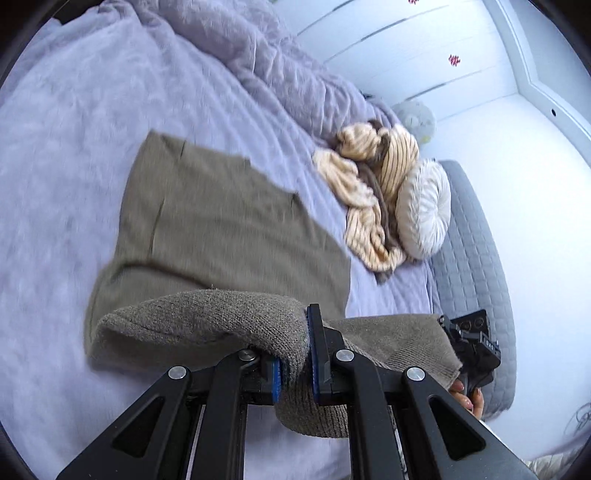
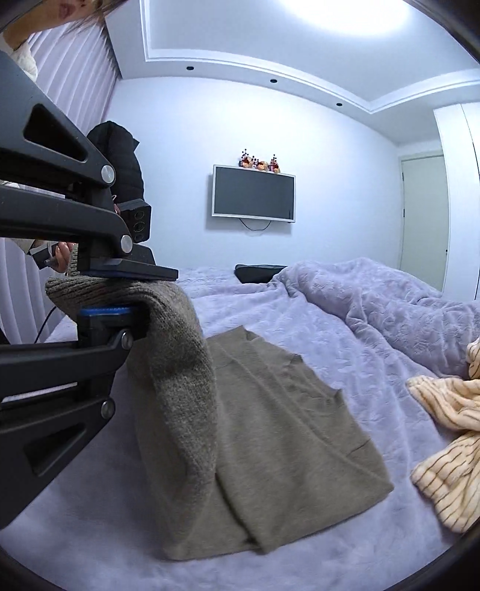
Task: Fold small clothes
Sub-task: 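Carry the held hem over the sweater body toward the collar with both tools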
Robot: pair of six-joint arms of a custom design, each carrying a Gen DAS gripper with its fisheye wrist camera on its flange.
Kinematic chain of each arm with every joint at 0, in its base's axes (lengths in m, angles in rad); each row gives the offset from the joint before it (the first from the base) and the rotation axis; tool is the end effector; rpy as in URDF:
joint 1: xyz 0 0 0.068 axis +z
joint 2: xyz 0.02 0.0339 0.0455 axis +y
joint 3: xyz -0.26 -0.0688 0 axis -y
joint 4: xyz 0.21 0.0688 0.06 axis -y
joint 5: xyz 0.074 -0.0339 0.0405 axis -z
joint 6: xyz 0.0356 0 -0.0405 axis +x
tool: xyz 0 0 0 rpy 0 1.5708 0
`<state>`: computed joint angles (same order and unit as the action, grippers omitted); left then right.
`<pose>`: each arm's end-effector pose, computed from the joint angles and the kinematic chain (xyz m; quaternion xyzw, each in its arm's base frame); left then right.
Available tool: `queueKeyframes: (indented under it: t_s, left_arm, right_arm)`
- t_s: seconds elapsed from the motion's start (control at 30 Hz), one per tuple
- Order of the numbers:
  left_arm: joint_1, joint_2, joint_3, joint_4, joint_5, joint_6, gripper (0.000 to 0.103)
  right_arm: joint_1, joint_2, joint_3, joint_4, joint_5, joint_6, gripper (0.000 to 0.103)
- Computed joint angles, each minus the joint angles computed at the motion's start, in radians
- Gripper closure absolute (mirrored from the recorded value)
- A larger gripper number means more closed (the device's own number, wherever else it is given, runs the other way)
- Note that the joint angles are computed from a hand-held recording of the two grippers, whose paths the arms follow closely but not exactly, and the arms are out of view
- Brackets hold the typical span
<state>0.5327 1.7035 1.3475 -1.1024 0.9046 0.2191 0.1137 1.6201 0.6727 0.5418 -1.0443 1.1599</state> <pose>0.2579 0.1196 0.2589 -0.1160 0.8908 -0.3873 0.2072 0.2832 0.0633 0.2015 0.1239 0.7641 0.6184 0.1358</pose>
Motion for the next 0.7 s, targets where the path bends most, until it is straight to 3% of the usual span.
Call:
queueKeyframes:
  t_s: [0.1,0.23,0.4,0.63,0.7]
  left_arm:
    - [-0.048,0.077,0.094,0.119,-0.019,-0.131,0.091]
    - [-0.097,0.221,0.23,0.2,-0.087,-0.213,0.091]
    - [-0.155,0.41,0.339,0.279,-0.194,-0.263,0.091]
    - [-0.198,0.549,0.332,0.379,-0.33,-0.29,0.091]
    - [-0.203,0.568,0.33,0.398,-0.351,-0.306,0.084]
  right_arm:
    - [-0.031,0.105,0.111,-0.015,-0.018,-0.011,0.091]
    - [-0.058,0.274,0.255,-0.012,-0.026,0.011,0.091]
    - [-0.05,0.507,0.503,-0.174,0.0,-0.07,0.091]
    - [-0.035,0.763,0.729,-0.335,0.069,-0.132,0.091]
    - [-0.034,0.81,0.786,-0.393,0.084,-0.165,0.091]
